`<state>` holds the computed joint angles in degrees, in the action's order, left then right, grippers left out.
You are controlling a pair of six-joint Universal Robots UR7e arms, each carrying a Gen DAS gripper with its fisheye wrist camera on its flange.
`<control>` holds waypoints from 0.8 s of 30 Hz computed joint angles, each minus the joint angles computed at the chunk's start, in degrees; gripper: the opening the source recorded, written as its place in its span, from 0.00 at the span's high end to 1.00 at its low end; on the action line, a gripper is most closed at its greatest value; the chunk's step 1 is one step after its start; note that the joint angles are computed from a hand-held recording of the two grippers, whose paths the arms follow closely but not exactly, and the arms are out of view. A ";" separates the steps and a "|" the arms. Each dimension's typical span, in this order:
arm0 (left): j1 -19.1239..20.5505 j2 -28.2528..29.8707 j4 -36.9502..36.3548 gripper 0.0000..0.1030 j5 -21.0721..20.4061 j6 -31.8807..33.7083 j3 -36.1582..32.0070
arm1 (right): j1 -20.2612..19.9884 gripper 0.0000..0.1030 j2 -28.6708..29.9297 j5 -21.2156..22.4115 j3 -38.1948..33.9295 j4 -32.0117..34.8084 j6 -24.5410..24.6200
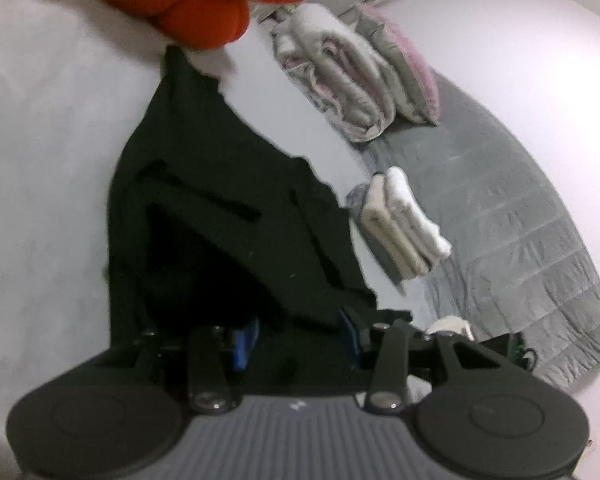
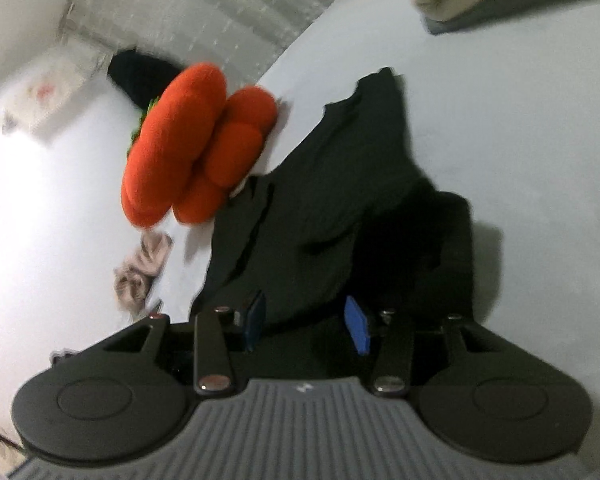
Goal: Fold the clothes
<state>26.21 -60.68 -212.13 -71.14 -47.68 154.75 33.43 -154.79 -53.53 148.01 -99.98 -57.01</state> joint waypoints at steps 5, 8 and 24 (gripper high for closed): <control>3.15 -0.02 0.15 0.57 -1.35 -1.48 -1.58 | 6.17 0.52 4.96 -2.64 0.75 -8.87 5.57; 4.39 3.49 -6.56 0.56 0.21 -1.90 -2.68 | 7.66 0.52 7.54 -1.61 0.82 -12.45 7.90; -6.12 0.69 -1.44 0.53 18.10 1.97 -0.84 | -0.26 0.52 -3.31 7.77 7.38 -20.06 6.37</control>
<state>20.10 -59.98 -213.56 -53.04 -45.70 153.91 33.17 -158.10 -45.75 155.38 -120.04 -50.63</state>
